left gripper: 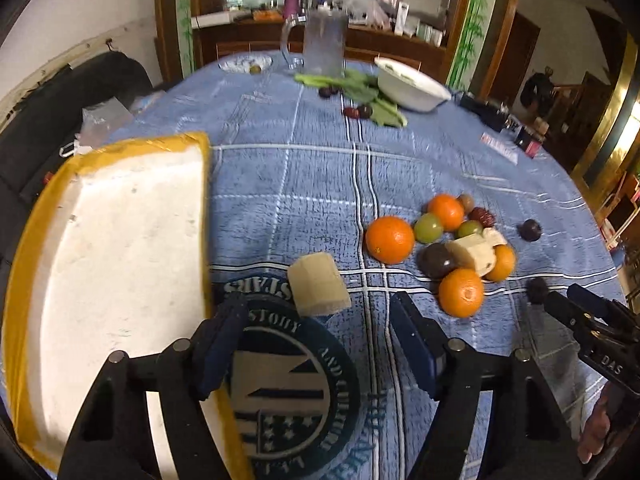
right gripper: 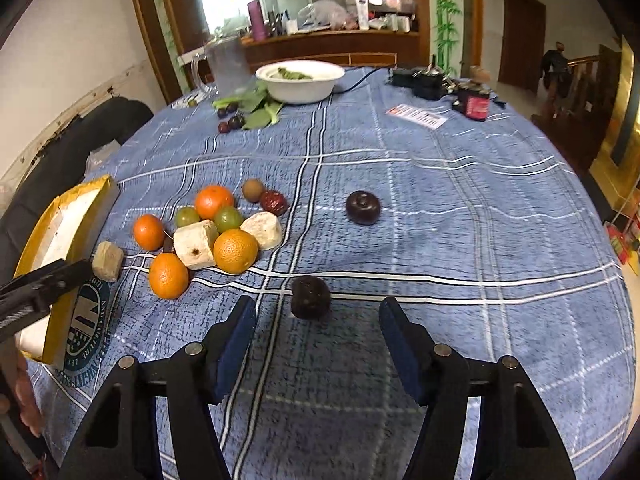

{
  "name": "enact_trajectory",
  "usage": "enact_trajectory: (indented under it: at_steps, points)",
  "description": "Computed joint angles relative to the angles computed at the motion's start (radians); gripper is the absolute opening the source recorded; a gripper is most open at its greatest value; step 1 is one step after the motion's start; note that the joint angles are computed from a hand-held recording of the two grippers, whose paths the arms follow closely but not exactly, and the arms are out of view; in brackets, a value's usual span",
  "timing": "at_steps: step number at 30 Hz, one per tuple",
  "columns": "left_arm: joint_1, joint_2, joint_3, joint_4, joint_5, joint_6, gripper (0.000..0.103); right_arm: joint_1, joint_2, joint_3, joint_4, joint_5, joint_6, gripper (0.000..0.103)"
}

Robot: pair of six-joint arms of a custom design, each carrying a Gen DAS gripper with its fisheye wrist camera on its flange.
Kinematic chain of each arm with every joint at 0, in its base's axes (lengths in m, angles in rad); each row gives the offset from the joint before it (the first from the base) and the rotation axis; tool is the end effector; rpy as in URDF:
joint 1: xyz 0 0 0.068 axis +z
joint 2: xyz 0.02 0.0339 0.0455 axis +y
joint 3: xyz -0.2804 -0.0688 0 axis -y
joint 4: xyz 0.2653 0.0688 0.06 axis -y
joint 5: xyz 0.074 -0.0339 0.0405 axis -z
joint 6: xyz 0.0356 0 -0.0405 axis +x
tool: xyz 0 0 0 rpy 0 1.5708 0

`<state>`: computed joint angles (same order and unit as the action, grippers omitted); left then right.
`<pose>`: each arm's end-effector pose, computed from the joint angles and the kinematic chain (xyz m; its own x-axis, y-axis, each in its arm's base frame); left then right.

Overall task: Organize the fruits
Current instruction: 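Grasp the pale yam chunk with the left tool while the right tool grasps a dark plum, then place the yam chunk in the white tray with the left tool while the right tool drops the plum there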

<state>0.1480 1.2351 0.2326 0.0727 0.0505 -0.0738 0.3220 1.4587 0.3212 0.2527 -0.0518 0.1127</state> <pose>0.1847 0.0257 0.0991 -0.7819 -0.1910 -0.5934 -0.1755 0.9808 -0.0844 0.2118 0.0726 0.0918 -0.7684 -0.1380 -0.6249 -0.2624 0.9585 0.1110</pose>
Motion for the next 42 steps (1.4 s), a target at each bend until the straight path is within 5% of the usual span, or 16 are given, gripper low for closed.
enact_trajectory:
  at_steps: [7,10,14,20,25,34,42]
  points:
    - [-0.038,0.202,0.066,0.073,-0.037,-0.015,0.071,0.004,0.12,0.055,0.021,-0.011,0.004,0.063]
    - [-0.06,0.25,0.087,0.084,-0.084,-0.022,0.043,0.012,0.139,0.06,0.03,0.01,0.005,0.051]
    - [-0.066,0.241,0.068,0.112,-0.108,-0.023,0.036,0.016,0.144,0.06,0.042,0.035,0.003,0.032]
    - [-0.002,0.088,0.015,0.051,-0.027,-0.027,0.035,0.002,0.076,0.036,0.027,-0.005,0.019,0.023]
    - [0.09,-0.207,-0.022,-0.147,0.051,0.018,0.035,0.019,-0.089,0.016,-0.067,-0.052,0.038,0.023]
    - [0.554,-0.534,0.026,-0.529,0.295,0.32,0.035,0.387,-0.257,0.079,-0.208,0.048,0.163,0.024]
    - [1.05,-0.311,0.037,-0.462,0.498,0.633,0.035,0.72,0.031,0.263,-0.117,0.061,0.275,0.024]
